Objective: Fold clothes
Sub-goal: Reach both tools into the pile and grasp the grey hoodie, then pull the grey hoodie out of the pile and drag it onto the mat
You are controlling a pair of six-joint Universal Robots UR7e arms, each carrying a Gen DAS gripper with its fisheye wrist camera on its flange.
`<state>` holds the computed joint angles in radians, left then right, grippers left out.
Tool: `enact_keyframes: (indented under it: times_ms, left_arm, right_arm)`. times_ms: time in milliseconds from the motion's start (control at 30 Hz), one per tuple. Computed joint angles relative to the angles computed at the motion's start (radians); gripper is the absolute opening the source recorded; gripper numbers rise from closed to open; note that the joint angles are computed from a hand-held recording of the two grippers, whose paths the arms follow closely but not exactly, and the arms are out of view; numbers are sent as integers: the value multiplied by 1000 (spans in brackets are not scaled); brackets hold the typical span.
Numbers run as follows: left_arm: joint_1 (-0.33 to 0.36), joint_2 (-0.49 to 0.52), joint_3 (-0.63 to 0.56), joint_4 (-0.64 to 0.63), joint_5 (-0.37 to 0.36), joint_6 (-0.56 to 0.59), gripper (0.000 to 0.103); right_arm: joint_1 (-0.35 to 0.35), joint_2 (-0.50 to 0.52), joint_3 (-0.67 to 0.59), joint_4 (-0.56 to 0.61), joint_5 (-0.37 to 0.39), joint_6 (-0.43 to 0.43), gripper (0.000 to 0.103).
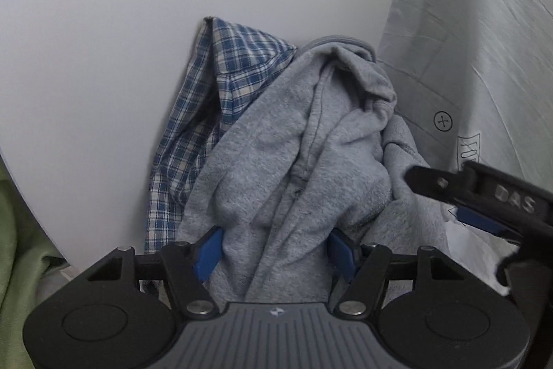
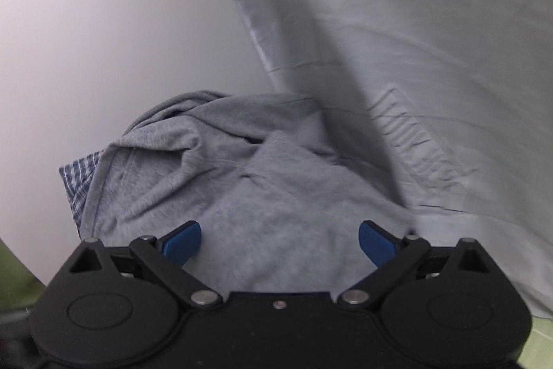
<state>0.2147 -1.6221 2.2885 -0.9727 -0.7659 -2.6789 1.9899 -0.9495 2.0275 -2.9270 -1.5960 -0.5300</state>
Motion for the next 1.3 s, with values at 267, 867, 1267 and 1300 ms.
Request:
enact_keyframes:
  times_ms: [267,867,1267,1300]
  left_arm:
    - [-9,30,-15,28,-18,-20,61]
    - [-343,248,-139,-54,-108,62,0]
    - [-365,260,-94,-211,-290,37,51]
    - [-357,250,-91,-200,-285,33,54]
  right_arm:
    - [1,34,-8,47,48,11,83]
    - [-261,-749,462,-5,44,-90,12]
    - [-388,-957,555,90,-212,-102,58]
    - [-364,-921,558,32,-227,-103,72]
